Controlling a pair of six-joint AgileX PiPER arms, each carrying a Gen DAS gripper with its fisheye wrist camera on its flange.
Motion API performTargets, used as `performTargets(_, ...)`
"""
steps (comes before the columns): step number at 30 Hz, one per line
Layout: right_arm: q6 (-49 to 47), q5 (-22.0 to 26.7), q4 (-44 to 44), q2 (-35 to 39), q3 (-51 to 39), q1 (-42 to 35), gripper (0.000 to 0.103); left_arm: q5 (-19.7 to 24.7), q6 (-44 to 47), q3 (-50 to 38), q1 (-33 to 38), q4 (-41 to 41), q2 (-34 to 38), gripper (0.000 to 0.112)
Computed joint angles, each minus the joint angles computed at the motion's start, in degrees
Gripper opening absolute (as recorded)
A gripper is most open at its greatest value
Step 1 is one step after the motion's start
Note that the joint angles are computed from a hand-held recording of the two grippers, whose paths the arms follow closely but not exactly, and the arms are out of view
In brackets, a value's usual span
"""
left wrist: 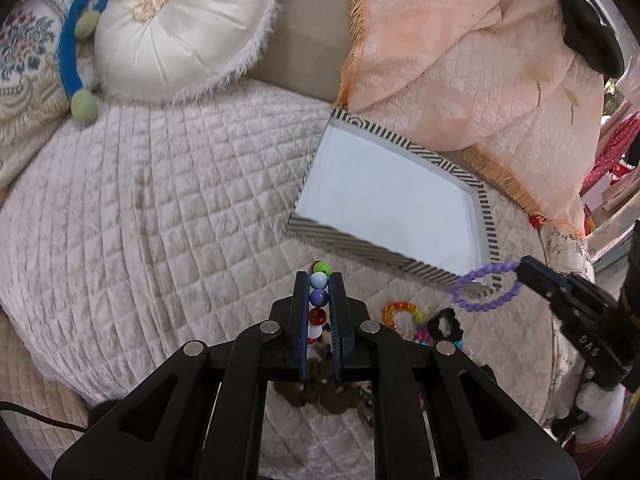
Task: Organize jewelry
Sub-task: 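Carry both bracelets over the striped tray and lower them inside with both grippers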
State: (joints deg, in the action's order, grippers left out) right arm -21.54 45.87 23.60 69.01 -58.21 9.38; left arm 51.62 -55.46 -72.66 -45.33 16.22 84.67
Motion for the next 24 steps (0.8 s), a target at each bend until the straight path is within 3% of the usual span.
performTargets(13, -2.9, 1.7, 0.6, 2.6, -3.3, -8.6, 0.009, 6.3, 1.7, -14.4, -2.4, 7.5, 10.9, 0.008)
performTargets(24, -1.9, -2.1, 0.0, 10.7, -5.1, -10.8, 0.009, 9.2, 8.6, -31.1, 0.6, 4.1, 24.1, 0.008)
